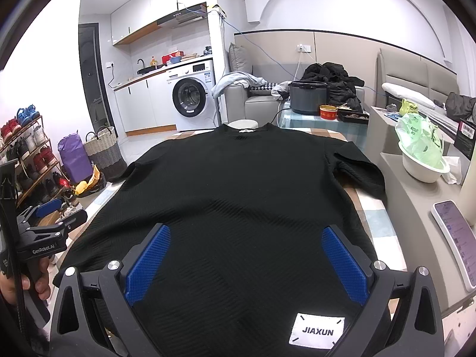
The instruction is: Fold small clothes
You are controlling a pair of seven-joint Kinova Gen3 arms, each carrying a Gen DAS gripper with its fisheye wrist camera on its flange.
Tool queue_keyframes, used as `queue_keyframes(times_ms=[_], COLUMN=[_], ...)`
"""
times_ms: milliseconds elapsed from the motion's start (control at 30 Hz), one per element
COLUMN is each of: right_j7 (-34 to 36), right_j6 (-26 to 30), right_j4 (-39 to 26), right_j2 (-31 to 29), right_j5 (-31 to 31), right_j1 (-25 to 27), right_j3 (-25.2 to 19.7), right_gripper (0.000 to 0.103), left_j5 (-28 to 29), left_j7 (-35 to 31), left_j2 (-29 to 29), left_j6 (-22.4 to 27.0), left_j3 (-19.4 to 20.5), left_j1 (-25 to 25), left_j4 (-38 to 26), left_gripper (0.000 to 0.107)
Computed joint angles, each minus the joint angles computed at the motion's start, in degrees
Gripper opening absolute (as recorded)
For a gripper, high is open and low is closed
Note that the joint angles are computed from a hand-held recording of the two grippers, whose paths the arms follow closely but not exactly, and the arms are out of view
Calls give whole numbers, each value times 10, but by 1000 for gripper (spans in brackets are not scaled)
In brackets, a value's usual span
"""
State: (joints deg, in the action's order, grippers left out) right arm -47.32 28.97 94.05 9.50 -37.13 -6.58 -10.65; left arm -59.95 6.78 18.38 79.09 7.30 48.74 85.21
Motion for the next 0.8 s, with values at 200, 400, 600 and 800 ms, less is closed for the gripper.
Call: queue_keyframes(times_ms=[200,400,600,800], right_j7=[10,15,15,15], right_j6=[3,5,3,4], right_j4=[3,-1,0,-1], right_j2=[-3,-2,-2,-2], right_j5=[-7,-8,-8,-8], right_j1=[7,5,4,5], right_j3=[-2,4,4,3], right_gripper=[103,103,103,103], left_j5=[1,0,1,0], left_j7=[0,0,0,-1], left_j2=[-1,-1,-1,-1], left_j6=[1,0,2,1], left_j3=[0,0,0,1], left_j1=[1,0,0,-1], left_j4=[-1,0,-1,-1], left_gripper=[102,102,102,102])
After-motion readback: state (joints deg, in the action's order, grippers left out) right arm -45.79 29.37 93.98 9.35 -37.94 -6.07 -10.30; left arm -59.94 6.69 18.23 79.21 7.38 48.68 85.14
